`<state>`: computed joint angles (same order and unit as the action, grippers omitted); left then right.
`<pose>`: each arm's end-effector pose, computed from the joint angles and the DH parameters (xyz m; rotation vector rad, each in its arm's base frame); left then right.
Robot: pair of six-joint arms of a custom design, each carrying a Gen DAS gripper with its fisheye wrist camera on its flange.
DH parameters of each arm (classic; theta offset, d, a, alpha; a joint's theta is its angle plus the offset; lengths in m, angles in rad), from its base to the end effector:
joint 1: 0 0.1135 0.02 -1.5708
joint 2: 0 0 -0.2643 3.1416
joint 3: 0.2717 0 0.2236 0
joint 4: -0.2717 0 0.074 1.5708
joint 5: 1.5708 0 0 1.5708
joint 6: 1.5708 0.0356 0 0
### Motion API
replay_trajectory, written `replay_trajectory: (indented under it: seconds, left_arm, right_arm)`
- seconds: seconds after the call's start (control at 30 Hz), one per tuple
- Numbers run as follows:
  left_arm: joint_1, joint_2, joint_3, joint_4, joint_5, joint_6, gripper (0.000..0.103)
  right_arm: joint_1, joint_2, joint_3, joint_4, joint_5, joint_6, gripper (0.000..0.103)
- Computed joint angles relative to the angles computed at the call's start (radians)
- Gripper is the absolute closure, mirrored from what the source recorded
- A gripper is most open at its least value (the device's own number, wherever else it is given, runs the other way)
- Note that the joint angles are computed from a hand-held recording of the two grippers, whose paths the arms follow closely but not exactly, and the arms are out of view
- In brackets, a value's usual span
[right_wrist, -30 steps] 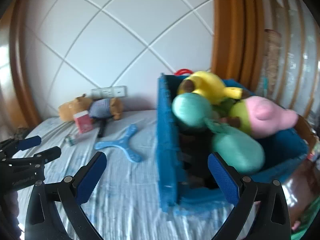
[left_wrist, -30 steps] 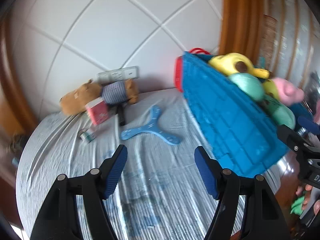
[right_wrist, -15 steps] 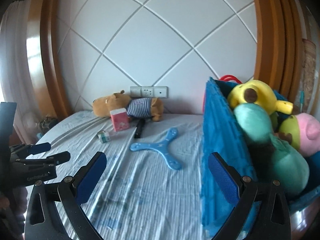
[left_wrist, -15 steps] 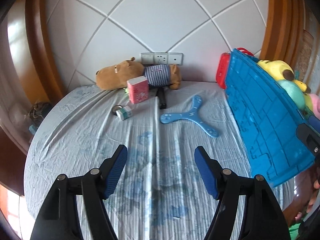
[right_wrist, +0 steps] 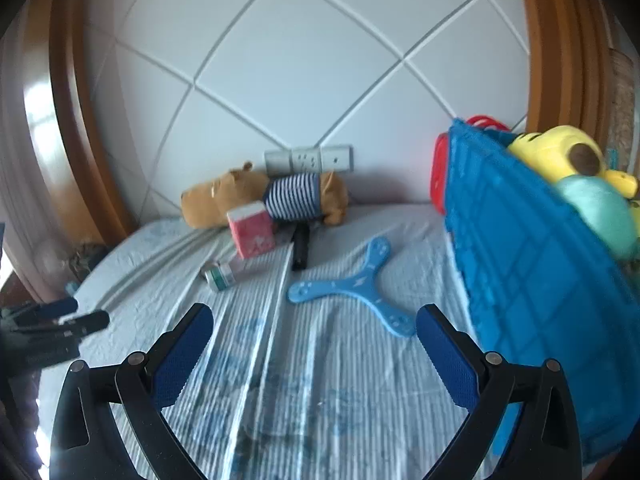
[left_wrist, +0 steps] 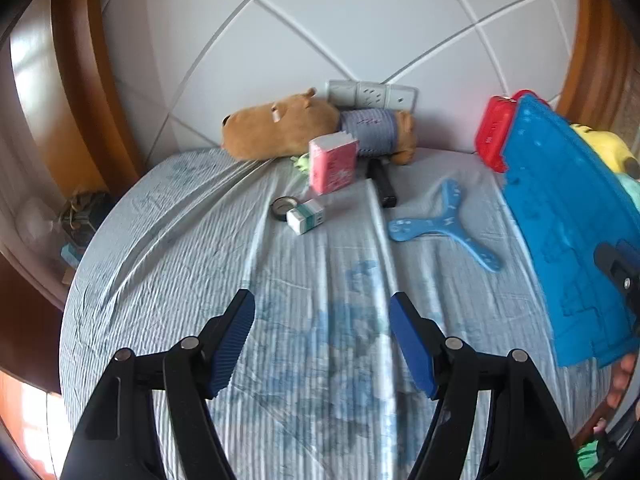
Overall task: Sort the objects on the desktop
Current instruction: 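Move both tools over the bed toward the tape roll and medicine box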
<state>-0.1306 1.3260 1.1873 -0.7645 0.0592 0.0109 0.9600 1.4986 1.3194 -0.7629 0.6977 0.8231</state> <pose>0.2430 -0.0340 0.3136 0.2004 2.4678 -0.1245 0.1811 0.2188 0.3158 0.1103 2.2371 0.0544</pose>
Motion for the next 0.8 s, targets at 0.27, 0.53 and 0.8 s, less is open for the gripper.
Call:
replay_trajectory:
  seconds: [0.27,0.53,0.8]
  left_arm:
    - [0.080,0.163,0.044,0.057,0.029,0.019,0.034]
    - [0.067,0.368,0.183,0.090,-0.006,-0.008,0.034]
    - [0.095,0.615,0.374,0.106,-0.015,0.006,0.034]
  right_arm:
    - [-0.114,0.188,0.101,0.111,-0.162,-0.140,0.000]
    - [-0.247,0.381,0.271,0.154,-0.326,-0.290,0.000]
    - [-0.335,0.709,0.609,0.142,-0.475,-0.379,0.000]
